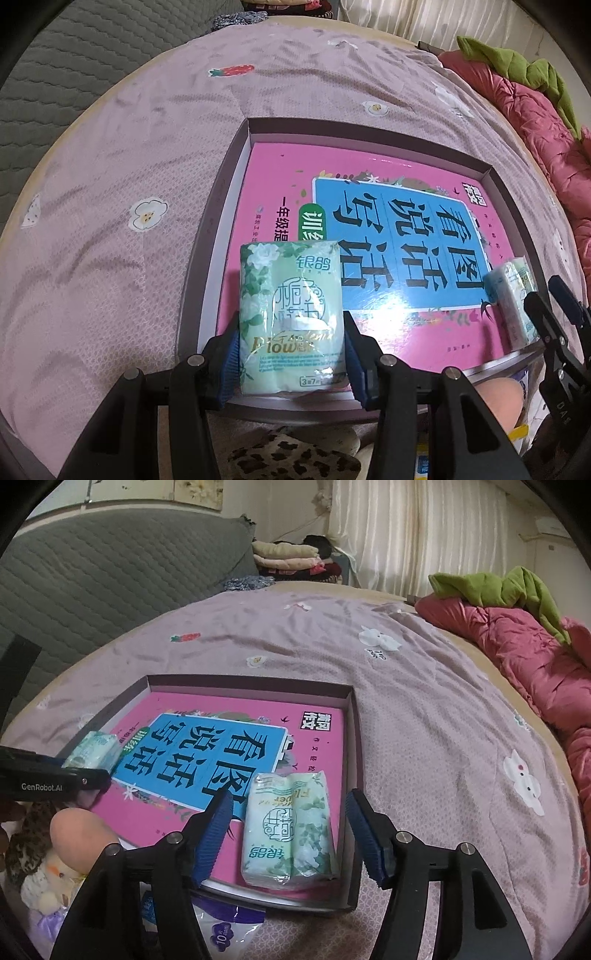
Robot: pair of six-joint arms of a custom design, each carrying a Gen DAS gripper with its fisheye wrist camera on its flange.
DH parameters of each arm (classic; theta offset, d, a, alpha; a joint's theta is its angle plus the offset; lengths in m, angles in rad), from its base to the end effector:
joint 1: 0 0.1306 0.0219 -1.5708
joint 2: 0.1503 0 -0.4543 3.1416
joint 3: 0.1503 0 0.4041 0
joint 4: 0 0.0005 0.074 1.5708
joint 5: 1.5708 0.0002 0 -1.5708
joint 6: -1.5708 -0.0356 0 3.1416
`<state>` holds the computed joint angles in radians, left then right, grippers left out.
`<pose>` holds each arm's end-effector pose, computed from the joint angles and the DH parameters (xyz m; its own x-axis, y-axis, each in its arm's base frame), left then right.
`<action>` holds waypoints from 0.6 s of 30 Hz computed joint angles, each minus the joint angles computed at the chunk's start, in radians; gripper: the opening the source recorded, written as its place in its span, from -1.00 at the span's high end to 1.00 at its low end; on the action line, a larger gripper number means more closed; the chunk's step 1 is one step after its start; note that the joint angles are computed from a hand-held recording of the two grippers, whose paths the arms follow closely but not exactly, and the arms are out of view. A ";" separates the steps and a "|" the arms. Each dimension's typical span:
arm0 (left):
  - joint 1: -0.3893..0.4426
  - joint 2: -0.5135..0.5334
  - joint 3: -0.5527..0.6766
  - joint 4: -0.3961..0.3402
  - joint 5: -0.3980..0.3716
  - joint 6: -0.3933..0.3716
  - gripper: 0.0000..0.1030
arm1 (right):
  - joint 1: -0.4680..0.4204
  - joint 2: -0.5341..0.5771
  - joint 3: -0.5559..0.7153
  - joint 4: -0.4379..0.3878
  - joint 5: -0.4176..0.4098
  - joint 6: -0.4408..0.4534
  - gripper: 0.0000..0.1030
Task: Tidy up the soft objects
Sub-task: 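Lower the tissue pack into the box and open the right tool while the left tool lowers its pack, then set the tissue pack on the workbook and open the left tool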
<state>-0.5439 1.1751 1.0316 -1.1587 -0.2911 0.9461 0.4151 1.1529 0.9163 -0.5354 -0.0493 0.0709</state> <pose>0.2959 -0.1676 0.4092 -0.8317 -0.4051 -0.3797 -0.4174 0.9072 -0.0534 0.3408 0.1516 0.3974 -0.6059 -0.3443 -0.7171 -0.4792 0.8775 -0.0165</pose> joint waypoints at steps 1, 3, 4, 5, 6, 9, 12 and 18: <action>-0.001 0.001 0.001 -0.003 0.001 -0.002 0.04 | -0.001 -0.001 -0.001 0.001 -0.001 0.001 -0.28; -0.004 0.004 0.003 -0.007 0.001 -0.003 0.04 | 0.000 -0.001 -0.001 0.001 -0.001 0.004 -0.28; -0.005 0.005 0.004 -0.009 0.001 -0.002 0.04 | 0.000 -0.001 -0.001 0.001 -0.003 0.005 -0.29; -0.005 0.004 0.004 -0.009 0.000 0.000 0.04 | -0.001 -0.002 -0.002 0.001 -0.005 0.004 -0.29; -0.006 0.004 0.003 -0.008 -0.001 0.001 0.04 | -0.002 -0.003 -0.003 0.002 -0.006 0.004 -0.29; -0.010 0.004 0.001 -0.004 -0.011 0.000 0.04 | -0.003 -0.004 -0.005 0.005 -0.006 0.001 -0.30; -0.012 0.001 -0.002 0.000 -0.012 -0.001 0.04 | -0.004 -0.005 -0.007 0.007 -0.004 0.000 -0.30; 0.001 -0.029 -0.021 0.043 0.023 0.005 0.03 | -0.002 -0.009 -0.013 0.021 -0.004 0.005 -0.42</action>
